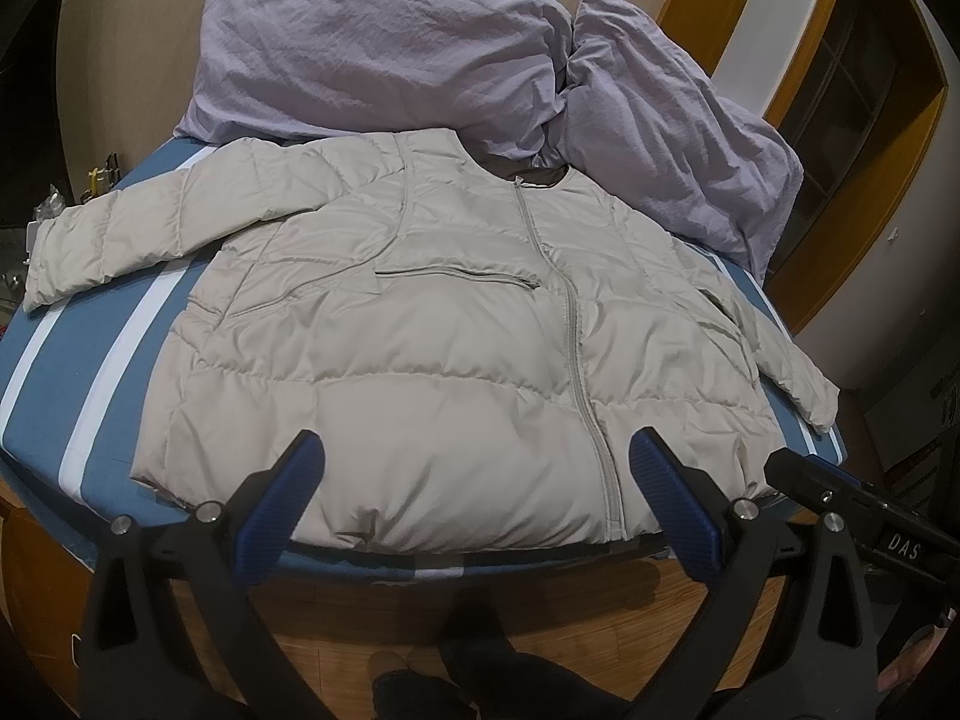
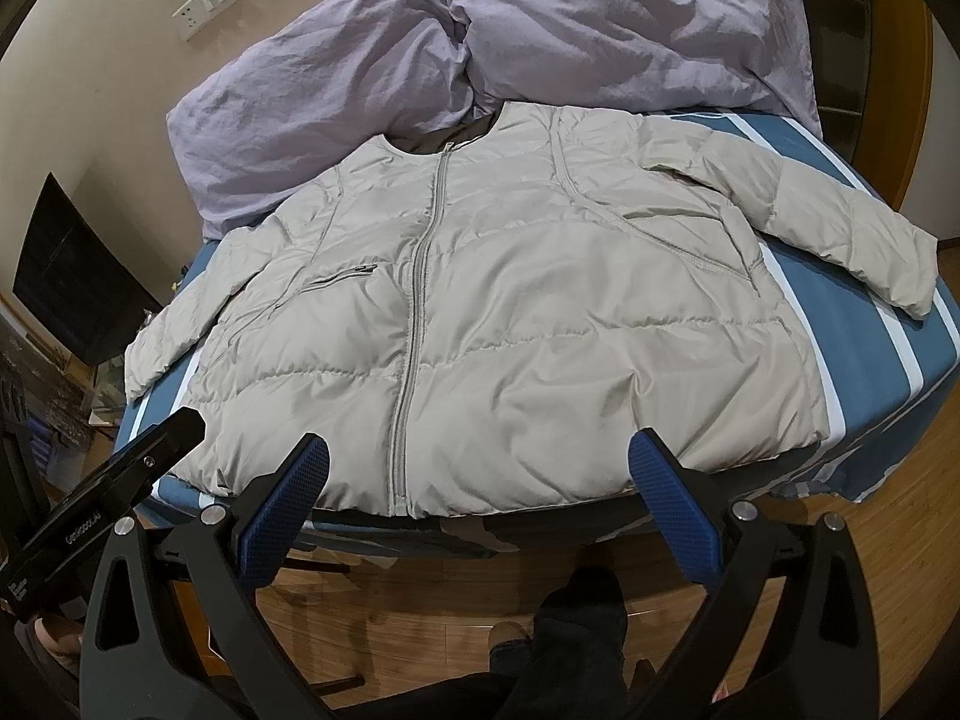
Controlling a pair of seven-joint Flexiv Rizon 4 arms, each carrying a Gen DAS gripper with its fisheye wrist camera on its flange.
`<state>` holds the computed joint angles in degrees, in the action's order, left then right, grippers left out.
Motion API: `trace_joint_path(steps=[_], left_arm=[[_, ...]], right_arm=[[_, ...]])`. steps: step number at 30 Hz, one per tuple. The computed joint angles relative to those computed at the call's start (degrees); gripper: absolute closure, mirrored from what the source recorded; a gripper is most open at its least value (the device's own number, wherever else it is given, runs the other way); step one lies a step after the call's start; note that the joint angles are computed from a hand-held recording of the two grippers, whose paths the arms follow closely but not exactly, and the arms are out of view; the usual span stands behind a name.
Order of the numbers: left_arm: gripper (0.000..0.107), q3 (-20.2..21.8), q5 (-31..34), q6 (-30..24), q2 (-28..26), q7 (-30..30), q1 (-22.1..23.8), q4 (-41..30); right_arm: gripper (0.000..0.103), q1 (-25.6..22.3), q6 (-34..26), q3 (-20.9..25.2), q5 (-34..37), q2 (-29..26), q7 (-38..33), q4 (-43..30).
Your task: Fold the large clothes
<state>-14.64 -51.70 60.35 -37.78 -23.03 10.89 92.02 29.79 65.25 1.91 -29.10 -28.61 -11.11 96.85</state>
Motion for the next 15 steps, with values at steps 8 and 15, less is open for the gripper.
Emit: trace_joint_path(steps=[8, 15], left_arm=[[0.006, 0.8, 1.1, -0.2, -0.9, -1.6, -0.5, -1.2], [0.006, 1.9, 5.4, 1.2, -3.5, -7.4, -1.8, -4.5]], right_arm=[[0.001, 0.1, -0.2, -0.5, 0.0, -0.3, 0.6, 0.0], [0.001, -1.2, -0.6, -2.1, -0.3, -0.5, 2.6, 0.8]])
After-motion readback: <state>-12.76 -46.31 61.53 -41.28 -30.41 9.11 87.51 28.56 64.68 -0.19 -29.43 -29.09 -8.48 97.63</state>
